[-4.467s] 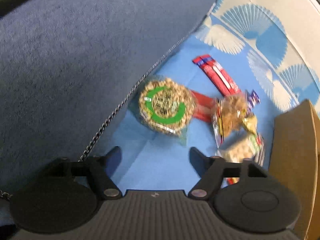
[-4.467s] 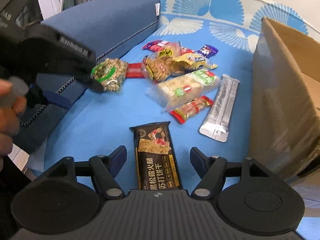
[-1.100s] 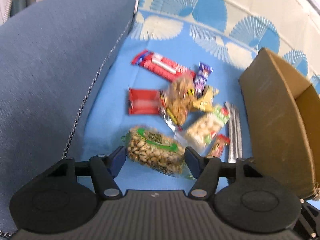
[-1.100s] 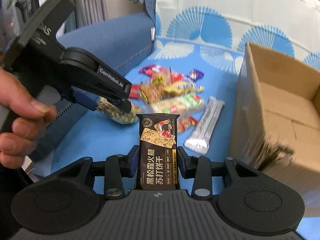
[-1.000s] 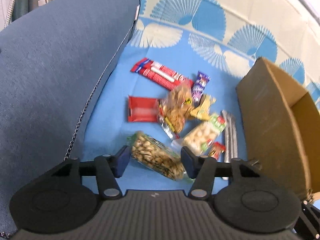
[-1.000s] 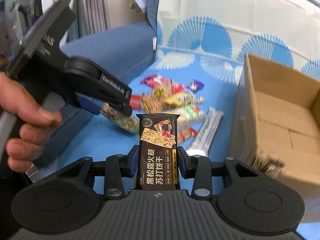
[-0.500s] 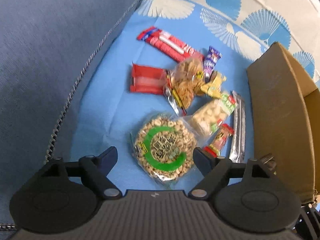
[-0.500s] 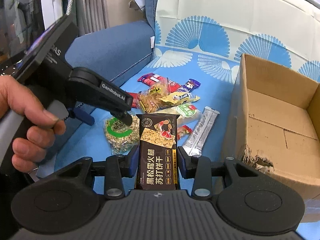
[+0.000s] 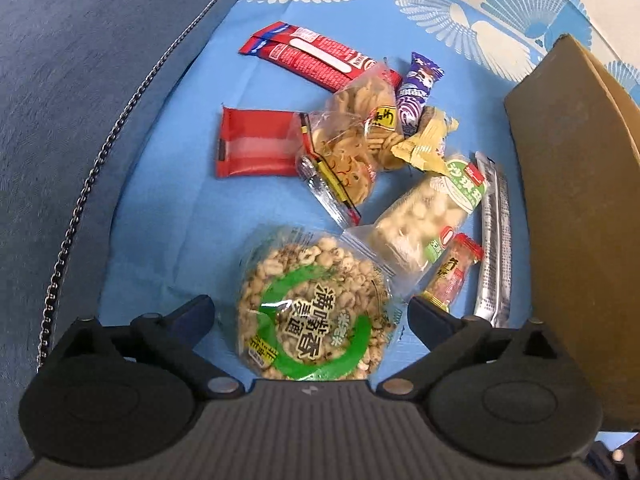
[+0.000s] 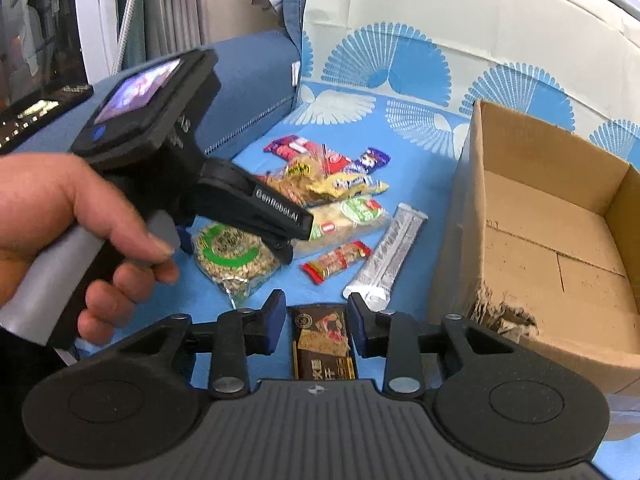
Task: Organize snacks
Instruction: 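Lift the biscuit bar with the right tool while the left tool lifts the peanut bag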
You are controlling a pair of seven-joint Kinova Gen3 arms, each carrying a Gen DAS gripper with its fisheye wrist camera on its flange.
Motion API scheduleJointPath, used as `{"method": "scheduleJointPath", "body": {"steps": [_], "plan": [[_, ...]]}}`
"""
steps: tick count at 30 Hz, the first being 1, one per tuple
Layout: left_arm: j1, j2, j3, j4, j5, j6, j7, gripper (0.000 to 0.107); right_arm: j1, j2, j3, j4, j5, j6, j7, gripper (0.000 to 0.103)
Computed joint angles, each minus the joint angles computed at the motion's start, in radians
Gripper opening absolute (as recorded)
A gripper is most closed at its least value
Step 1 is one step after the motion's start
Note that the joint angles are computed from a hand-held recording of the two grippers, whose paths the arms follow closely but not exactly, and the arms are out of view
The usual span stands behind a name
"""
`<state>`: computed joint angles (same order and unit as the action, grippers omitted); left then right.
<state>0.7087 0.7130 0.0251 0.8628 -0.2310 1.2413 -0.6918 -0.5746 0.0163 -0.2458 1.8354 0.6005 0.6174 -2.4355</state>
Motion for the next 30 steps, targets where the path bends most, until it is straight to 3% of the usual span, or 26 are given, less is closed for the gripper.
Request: {"method": "scheduleJointPath", "body": {"steps": [3,6,15,20,22,27,30], "plan": [[-0.004,0.005,0.003,-0.014,0.008,0.010,0.000,0.101,0.002,0.020,0.003,-0.016,-0.052,0.027,0.055,0.036],[0.004,-0.002,0.002,-0.007,-0.009,0.003,-0.024,0.101,-0.010,0.052,0.012,-0.037,-0.068,0.068,0.062,0.046],[0.034,0.039,-0.006,-0.061,-0.034,0.069,-0.110,0.098,-0.084,0.146,0.061,-0.068,-0.043,0.140,0.049,0.055],[0.042,0.022,-0.017,-0.036,-0.053,0.047,-0.112,0.088,-0.075,0.141,0.071,-0.062,-0.074,0.118,0.058,0.053],[0.040,0.013,-0.020,-0.028,-0.053,0.041,-0.095,0.087,-0.057,0.134,0.071,-0.060,-0.113,0.098,0.086,0.041],[0.064,-0.047,-0.046,0.042,-0.111,-0.023,-0.026,0.087,-0.060,0.115,0.070,-0.053,-0.107,0.079,0.090,0.041],[0.081,-0.081,-0.057,0.082,-0.158,-0.063,0.027,0.087,-0.071,0.083,0.067,-0.033,-0.048,0.040,0.043,0.041]]}}
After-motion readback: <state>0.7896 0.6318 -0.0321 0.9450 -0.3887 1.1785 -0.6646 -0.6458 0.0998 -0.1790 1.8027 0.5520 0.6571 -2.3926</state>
